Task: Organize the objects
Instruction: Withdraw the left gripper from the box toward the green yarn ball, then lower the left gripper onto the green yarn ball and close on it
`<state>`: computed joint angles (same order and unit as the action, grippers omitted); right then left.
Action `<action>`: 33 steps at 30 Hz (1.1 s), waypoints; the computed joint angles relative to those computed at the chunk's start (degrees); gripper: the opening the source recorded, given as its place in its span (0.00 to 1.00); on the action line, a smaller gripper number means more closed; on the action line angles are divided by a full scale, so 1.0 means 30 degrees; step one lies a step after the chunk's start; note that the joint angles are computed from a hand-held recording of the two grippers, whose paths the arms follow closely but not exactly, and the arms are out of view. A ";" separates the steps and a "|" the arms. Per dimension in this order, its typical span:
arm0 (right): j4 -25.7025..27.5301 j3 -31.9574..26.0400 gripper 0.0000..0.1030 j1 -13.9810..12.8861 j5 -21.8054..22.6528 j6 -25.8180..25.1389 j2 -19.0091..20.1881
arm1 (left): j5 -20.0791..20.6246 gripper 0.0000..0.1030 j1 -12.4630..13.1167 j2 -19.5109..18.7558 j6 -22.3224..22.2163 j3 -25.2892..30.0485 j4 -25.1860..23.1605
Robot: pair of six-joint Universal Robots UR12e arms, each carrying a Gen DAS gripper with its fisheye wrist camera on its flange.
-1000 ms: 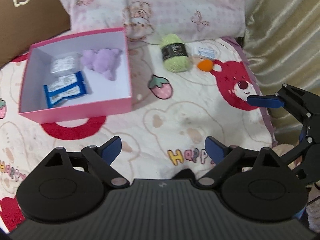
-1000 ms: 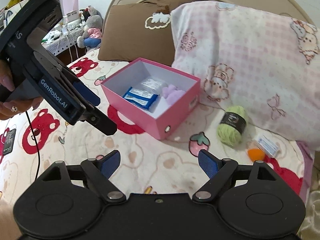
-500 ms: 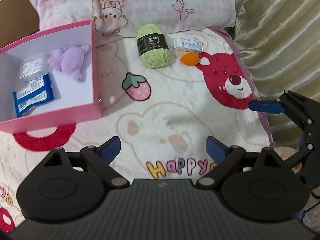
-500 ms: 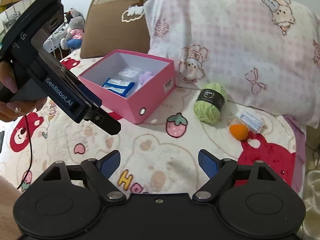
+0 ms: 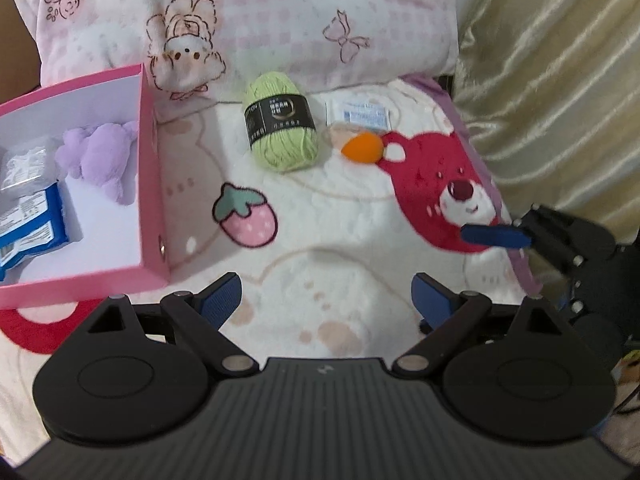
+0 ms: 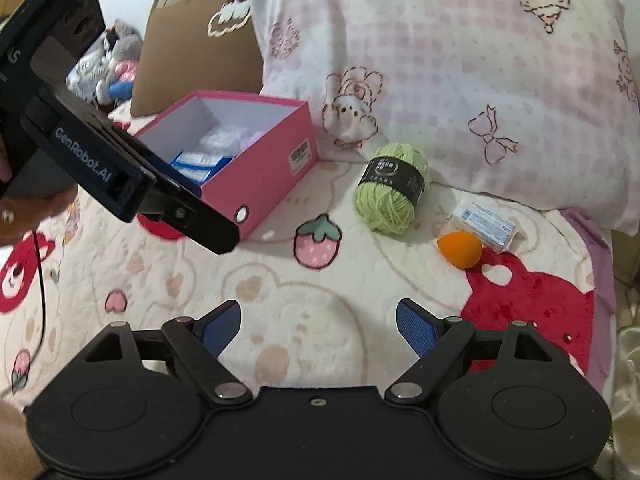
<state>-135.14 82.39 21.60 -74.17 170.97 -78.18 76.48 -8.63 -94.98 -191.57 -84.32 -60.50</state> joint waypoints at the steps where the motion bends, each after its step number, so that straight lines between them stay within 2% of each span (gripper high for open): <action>1: -0.0425 0.0061 0.85 0.0005 -0.0029 0.0060 0.0088 | -0.0019 0.90 0.0036 -0.0057 -0.0253 -0.0046 0.0286; 4: -0.1904 0.0258 0.85 0.0085 -0.0347 0.0143 0.0366 | -0.0503 0.90 0.0241 -0.0203 -0.0881 -0.0226 0.0900; 13: -0.5291 0.0157 0.85 0.0322 -0.1001 -0.0247 0.1578 | 0.0436 0.90 0.0232 -0.0882 -0.1085 -0.0241 0.2550; 15: -0.5243 -0.0153 0.85 0.0397 -0.1362 -0.0180 0.1852 | 0.0525 0.90 0.0265 -0.1039 -0.1232 -0.0144 0.2785; 18: -0.5123 -0.0657 0.86 0.0371 -0.1150 0.0057 0.2231 | 0.0384 0.90 0.0379 -0.1318 -0.1325 0.0124 0.2967; 21: -0.4868 -0.1208 0.86 0.0395 -0.1075 -0.0015 0.2657 | 0.0800 0.90 0.0340 -0.1646 -0.1193 0.0402 0.3358; 25: -0.4689 -0.1916 0.86 0.0551 -0.1971 -0.0344 0.3210 | 0.1088 0.90 0.0299 -0.2084 -0.1109 0.0705 0.3986; 30: -0.4529 -0.2323 0.86 0.0447 -0.1416 -0.0639 0.3591 | 0.0870 0.90 0.0340 -0.2569 -0.1010 0.1022 0.4162; 33: -0.4462 -0.2638 0.86 0.0459 -0.1687 -0.0770 0.3991 | 0.0967 0.89 0.0407 -0.2931 -0.1151 0.1170 0.4376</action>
